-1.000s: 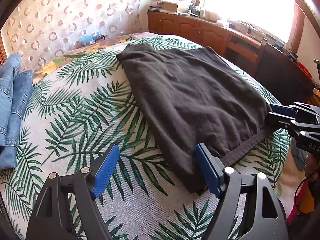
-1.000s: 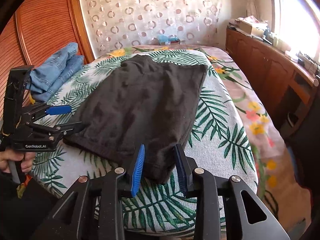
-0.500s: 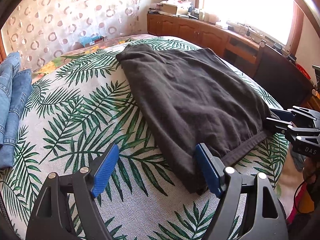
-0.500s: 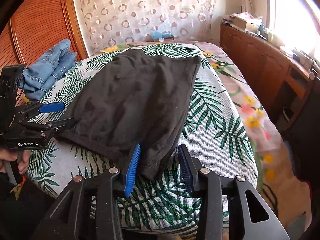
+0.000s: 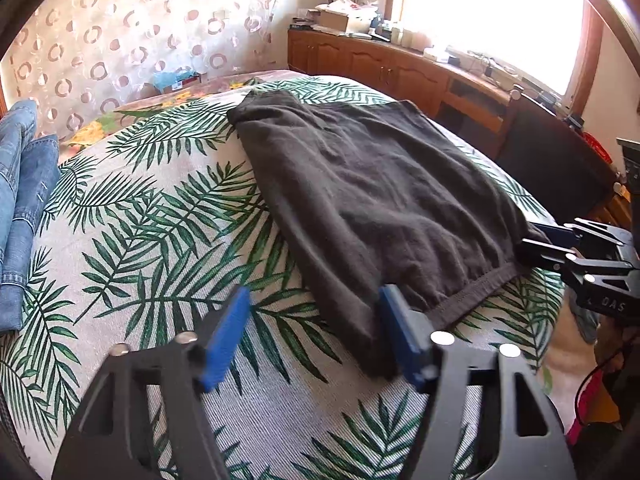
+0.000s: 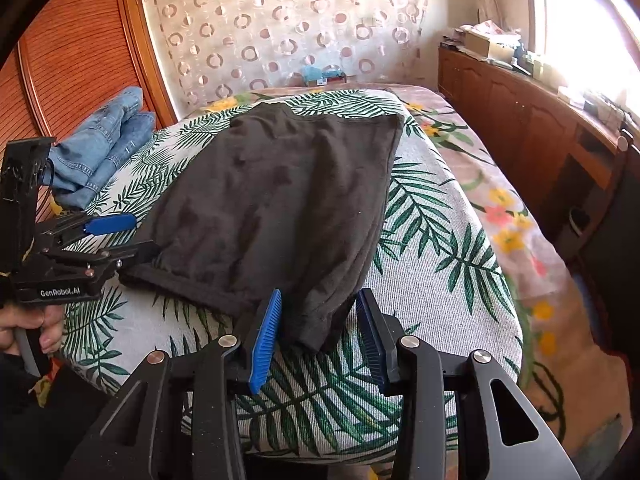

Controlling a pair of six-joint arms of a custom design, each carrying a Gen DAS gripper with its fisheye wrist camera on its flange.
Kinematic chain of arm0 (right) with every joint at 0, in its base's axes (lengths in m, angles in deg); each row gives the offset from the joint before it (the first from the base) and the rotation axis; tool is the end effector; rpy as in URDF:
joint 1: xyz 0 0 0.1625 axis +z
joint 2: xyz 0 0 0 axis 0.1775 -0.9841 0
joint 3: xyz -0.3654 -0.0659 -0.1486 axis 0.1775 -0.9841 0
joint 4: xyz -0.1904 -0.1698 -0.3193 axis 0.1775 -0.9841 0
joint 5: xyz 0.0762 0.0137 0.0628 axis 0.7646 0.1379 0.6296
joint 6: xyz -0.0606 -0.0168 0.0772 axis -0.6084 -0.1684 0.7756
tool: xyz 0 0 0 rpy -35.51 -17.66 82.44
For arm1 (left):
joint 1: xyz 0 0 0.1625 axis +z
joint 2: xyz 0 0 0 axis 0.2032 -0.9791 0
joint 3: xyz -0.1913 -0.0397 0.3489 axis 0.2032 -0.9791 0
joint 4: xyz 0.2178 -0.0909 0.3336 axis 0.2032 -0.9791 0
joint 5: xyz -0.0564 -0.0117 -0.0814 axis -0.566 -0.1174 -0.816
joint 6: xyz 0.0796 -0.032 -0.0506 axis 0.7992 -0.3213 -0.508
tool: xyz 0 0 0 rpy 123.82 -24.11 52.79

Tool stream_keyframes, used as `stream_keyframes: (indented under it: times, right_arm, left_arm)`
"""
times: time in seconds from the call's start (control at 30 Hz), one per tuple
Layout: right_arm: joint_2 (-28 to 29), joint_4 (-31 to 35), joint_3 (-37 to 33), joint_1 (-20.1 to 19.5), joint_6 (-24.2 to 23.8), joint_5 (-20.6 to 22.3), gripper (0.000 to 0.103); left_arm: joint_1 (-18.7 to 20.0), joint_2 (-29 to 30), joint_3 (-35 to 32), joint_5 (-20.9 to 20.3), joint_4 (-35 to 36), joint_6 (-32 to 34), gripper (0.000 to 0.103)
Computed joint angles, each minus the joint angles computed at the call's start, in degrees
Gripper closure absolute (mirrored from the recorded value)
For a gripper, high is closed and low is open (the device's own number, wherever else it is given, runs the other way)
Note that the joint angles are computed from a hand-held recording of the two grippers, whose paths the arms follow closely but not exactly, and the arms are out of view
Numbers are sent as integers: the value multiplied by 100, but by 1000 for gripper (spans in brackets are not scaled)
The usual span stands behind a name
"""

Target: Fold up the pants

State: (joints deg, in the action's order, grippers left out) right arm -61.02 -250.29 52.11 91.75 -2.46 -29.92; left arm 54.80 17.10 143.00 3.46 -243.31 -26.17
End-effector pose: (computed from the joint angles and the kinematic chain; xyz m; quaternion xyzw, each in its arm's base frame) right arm 0.2337 -0.6740 0.1298 0.2312 -0.8877 0.3029 0.2583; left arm -0.1139 -0.7290 0.1645 0.2884 0.8886 -0.2430 0.2612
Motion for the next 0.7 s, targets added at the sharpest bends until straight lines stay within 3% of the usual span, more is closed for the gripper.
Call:
stream_keyframes:
  times: [0.27,0.4,0.5,0.6,0.7]
  right_arm:
    - [14,59,-34,-27,31,66,63]
    - [5,200,-60,-36,65,192,74]
    - [-24,335,-68,-63,98,332,85]
    - [-50,454,-82,-89,125,458,90]
    - [-42,448,-91,-82,94,454,92]
  left_arm:
    - [-48,-103,140,-143,149,-72,67]
    - [-42,-148,155,-358,299,-106,82]
    - [-35,-179,186,-409,323,-138,82]
    - [18,-201,150,-553,395,-332,82]
    - [-31,-192,167,-416,397,-282,82]
